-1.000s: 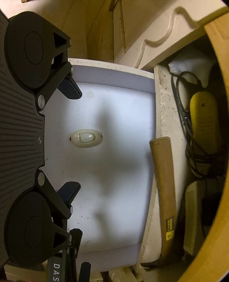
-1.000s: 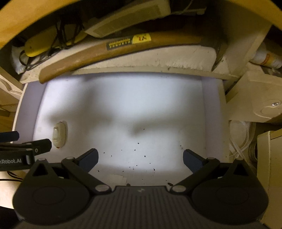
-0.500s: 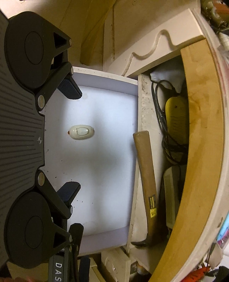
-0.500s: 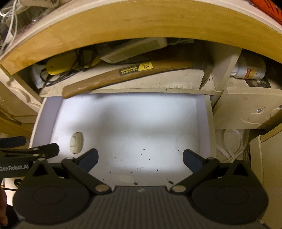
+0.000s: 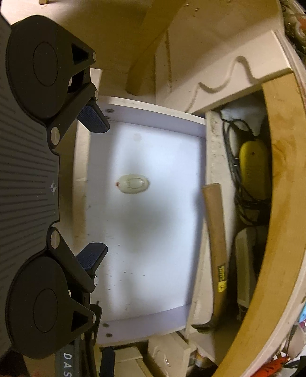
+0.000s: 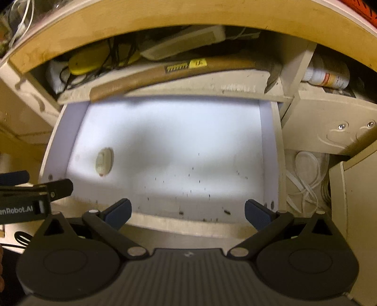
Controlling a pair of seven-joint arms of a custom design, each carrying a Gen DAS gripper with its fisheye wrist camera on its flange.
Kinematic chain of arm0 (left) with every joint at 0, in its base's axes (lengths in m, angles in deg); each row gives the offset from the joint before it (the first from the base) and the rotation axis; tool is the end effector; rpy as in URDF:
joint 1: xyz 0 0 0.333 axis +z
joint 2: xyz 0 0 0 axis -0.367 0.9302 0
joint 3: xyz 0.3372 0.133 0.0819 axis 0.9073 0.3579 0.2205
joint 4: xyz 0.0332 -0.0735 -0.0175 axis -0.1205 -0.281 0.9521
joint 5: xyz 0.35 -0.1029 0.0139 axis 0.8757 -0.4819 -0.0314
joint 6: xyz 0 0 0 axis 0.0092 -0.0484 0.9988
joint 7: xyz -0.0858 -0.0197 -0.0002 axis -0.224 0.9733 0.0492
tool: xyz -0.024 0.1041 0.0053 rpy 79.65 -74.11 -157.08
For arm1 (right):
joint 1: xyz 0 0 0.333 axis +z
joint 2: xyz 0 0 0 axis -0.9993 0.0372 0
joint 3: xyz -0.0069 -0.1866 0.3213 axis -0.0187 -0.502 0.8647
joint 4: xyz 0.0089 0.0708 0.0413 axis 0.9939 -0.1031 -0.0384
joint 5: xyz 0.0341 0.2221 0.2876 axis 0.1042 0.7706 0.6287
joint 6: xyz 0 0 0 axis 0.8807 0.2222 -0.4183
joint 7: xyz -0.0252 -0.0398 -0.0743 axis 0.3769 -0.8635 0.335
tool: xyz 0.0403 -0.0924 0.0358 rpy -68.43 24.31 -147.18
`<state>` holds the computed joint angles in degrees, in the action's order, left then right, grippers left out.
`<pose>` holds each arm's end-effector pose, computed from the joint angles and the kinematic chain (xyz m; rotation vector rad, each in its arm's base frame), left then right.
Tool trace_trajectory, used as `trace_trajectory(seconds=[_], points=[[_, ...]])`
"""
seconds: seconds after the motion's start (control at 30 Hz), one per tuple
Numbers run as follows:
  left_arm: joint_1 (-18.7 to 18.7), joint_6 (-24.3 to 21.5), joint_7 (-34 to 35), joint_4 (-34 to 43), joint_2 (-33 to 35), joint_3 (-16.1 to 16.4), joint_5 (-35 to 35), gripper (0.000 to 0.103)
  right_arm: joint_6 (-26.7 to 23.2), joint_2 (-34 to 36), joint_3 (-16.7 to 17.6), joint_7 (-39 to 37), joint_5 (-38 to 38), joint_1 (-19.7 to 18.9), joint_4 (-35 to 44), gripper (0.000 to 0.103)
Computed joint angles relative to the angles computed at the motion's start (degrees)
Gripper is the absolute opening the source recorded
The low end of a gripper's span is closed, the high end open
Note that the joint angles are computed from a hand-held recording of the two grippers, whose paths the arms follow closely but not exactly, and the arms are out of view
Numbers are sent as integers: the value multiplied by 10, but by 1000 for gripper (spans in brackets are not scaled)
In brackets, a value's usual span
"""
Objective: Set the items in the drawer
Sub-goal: 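Raise both grippers up and out of the drawer, then push the drawer front inward with both grippers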
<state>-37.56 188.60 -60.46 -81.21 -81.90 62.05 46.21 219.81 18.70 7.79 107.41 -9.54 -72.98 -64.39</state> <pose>0.4171 -0.2575 0.4645 -2.2898 1.5290 -0.3520 0.4193 0.1276 0.4546 -2.2823 1.5392 -0.1643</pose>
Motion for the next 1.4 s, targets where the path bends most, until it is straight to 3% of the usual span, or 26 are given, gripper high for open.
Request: trace_trajectory(seconds=[0.43,0.93,1.4], points=[[-18,-29,54,0,10,-3,-71,103,-73,-5,4,54,-56,-20,-7,103],[-9,-12,98,-4,45,7,-118,103,-78,49,6,103,-100,-19,12,103],[-5,-25,90,14,62,13,-99,103,-58,68,5,141,-121,-14,22,103]])
